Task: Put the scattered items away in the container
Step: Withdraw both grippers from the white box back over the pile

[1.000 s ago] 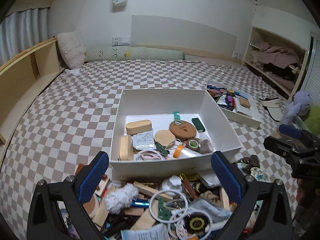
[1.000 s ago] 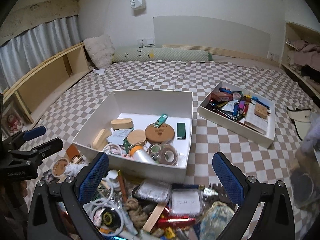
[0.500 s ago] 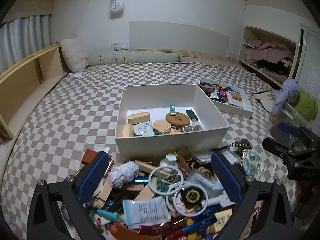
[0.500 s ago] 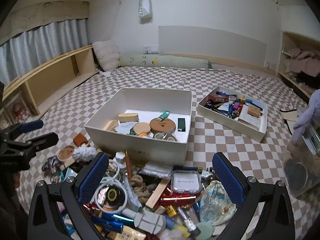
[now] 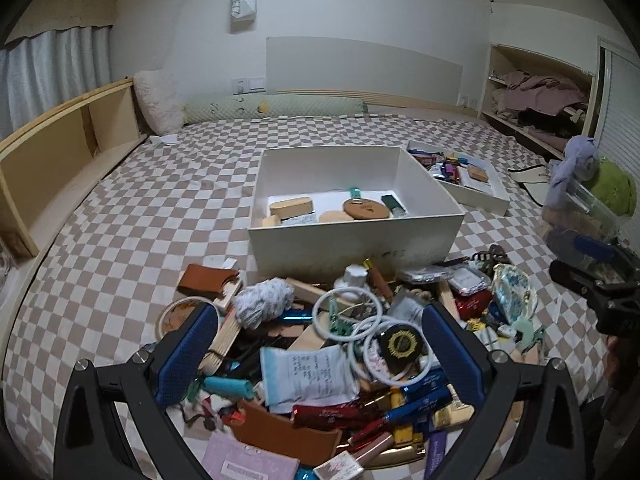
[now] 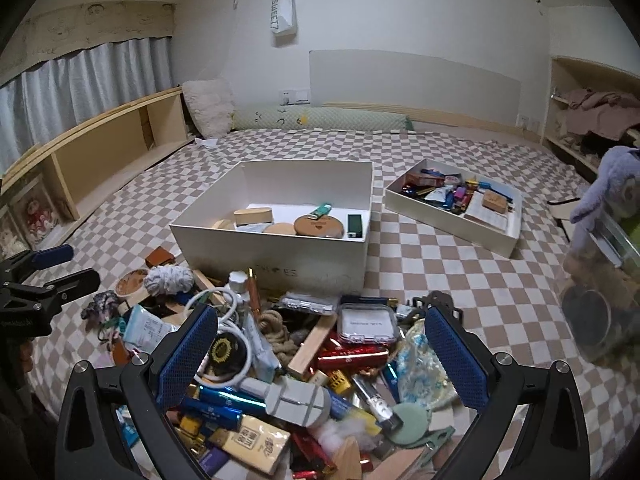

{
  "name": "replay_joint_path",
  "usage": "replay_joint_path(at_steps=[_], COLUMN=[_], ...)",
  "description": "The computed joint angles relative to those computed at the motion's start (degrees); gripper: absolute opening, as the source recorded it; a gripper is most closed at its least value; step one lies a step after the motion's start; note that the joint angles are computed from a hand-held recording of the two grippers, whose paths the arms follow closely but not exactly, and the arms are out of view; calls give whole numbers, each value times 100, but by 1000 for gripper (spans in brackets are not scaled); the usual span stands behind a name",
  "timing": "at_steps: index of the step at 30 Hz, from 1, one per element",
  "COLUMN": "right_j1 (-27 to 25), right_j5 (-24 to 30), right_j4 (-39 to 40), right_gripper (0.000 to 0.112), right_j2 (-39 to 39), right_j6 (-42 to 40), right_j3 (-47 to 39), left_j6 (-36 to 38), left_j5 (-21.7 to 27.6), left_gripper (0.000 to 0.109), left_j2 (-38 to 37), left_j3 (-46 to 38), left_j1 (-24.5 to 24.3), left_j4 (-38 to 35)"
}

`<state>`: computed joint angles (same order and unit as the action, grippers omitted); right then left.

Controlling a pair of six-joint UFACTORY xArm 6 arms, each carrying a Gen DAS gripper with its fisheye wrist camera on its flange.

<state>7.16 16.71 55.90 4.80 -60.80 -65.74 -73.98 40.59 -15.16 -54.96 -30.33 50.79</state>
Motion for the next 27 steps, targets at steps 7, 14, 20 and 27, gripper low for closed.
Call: replay_joint_path(at_steps=[7, 14, 20, 27], right_j1=[44, 130, 131, 148], right_j5=[-124, -236, -200, -240], right_j4=[446, 1268, 1721, 1728], right_gripper=[103, 103, 103, 103], right_j2=[-118, -280, -337, -329], right_j6=[-484, -1259, -1652, -1654], right_j3=[292, 547, 643, 707], left_j6=[-273, -582, -796, -822], left_j5=[56, 140, 238, 336], left_gripper=[103, 103, 103, 103], left_j2=[-259, -462, -546, -513], left_j3=[385, 655, 785, 834], left_j1=[-79, -111, -203, -299], left_j4=[100, 283, 466, 506])
